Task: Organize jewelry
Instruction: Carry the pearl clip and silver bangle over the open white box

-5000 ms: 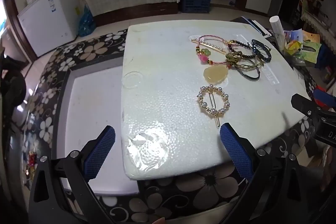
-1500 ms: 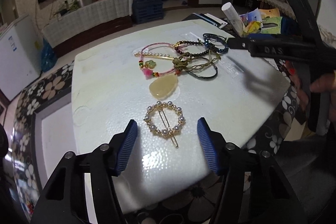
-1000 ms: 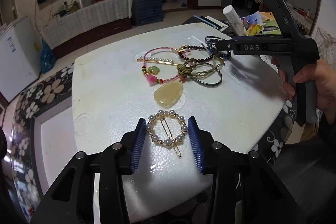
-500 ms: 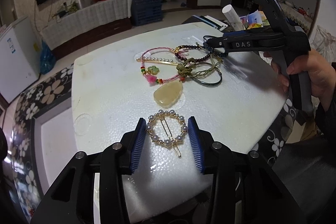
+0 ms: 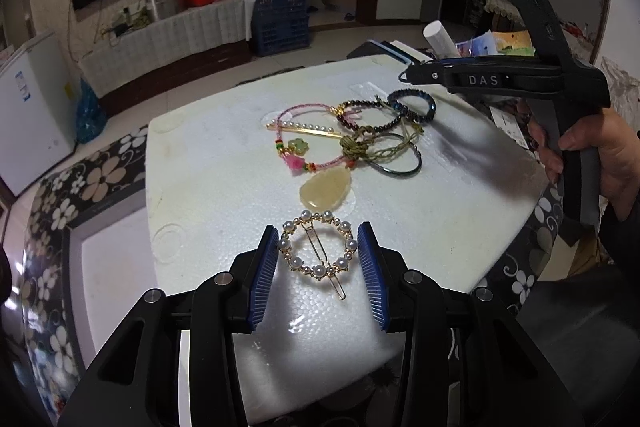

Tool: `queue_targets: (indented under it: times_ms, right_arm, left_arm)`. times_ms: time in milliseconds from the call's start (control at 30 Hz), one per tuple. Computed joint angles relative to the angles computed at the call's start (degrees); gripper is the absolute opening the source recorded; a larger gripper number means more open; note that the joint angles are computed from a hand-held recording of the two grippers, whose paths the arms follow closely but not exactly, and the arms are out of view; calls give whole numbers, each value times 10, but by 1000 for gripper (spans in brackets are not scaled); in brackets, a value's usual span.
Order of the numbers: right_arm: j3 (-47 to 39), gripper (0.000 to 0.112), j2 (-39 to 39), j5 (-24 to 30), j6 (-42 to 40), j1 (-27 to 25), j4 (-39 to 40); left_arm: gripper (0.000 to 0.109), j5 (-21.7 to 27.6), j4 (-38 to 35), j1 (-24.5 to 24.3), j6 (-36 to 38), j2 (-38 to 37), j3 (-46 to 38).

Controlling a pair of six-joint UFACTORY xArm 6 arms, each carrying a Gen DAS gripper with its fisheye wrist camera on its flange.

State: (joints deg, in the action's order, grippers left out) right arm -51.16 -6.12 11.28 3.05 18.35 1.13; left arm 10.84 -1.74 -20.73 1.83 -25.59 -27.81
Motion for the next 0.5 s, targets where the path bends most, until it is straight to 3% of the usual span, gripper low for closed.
queue_targets:
  times_ms: [133,267,500]
  right_arm:
    - [5,48,-17,-19,5,5,2]
    - [-1,48,-30,-23,-35,25,58]
    - [-31,48,-22,-21,-81,94,94]
  left_arm:
    - [43,-3,-13,13,8,-14,1]
    - [43,-2,-28,34,17,-34,3]
    - [43,-1,-36,116,23,-72,18]
